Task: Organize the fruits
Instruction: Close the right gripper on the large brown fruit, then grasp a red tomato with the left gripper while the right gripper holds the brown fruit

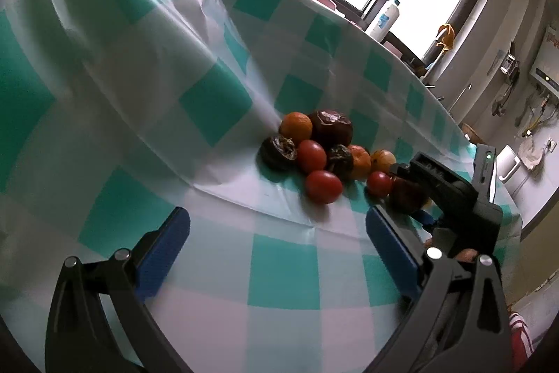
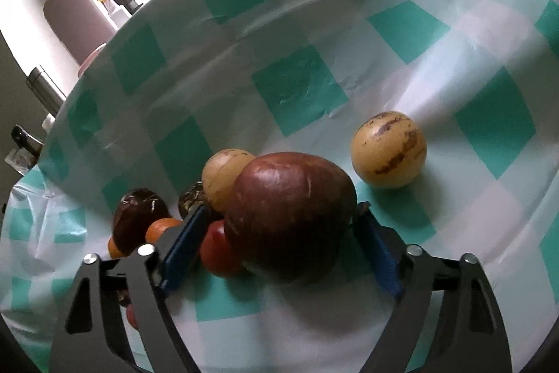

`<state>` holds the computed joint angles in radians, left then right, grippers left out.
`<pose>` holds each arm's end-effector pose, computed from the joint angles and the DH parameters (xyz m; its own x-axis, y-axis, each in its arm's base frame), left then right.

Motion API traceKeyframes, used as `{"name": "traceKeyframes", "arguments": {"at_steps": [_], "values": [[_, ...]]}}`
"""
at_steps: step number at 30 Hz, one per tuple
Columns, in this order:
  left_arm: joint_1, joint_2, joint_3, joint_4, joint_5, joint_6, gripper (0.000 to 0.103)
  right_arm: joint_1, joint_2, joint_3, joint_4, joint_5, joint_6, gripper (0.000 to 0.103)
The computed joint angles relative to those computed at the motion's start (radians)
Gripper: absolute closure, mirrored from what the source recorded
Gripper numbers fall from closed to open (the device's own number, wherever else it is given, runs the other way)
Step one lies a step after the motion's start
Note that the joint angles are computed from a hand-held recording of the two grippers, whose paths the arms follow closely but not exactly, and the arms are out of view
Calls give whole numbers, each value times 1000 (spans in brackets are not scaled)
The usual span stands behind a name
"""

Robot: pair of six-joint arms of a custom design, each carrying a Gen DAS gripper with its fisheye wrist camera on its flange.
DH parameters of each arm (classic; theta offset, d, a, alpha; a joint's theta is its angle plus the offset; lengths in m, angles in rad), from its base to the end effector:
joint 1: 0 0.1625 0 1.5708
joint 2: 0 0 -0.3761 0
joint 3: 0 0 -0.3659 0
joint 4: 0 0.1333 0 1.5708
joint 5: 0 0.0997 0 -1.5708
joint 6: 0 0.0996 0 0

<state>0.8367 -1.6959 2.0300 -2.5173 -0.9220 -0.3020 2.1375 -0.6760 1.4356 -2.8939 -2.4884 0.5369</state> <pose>-0.1417 -0.4459 0.4080 -0.9500 0.0827 -0.3011 0.2782 0.6621 -0.6959 0.4083 -0.5407 0.1479 -0.8684 0.3920 0.3037 -0.0113 0.5967 -0.8024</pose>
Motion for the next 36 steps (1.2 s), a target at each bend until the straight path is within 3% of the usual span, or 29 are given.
{"name": "traceKeyframes", "arguments": {"at_steps": [1,3,11,16,19,23,30,33,36], "values": [[0,0,1,-2,0,-3,2,1,1,-3,15,-15,8,37],[-1,0,2,-4,-1,-5,2,0,-9,7,6,7,-12,41],[-2,2,5,-8,0,-9,2,38,-102,122,98,-34,-66,41],[-1,3,6,-14,-1,-3,2,32,-87,79,219,-45,-56,38],[2,3,7,-21,-7,4,2,35,-41,18,259,-90,-70,39],[0,4,11,-28,-5,13,2,30,-55,46,178,-61,-87,42],[0,7,6,-23,-8,12,2,58,-235,350,-85,-39,-125,42],[-1,6,5,-17,-6,9,2,72,-304,454,-175,-43,-97,42],[-2,6,0,10,-7,5,2,64,-368,563,-354,13,-77,42]]}}
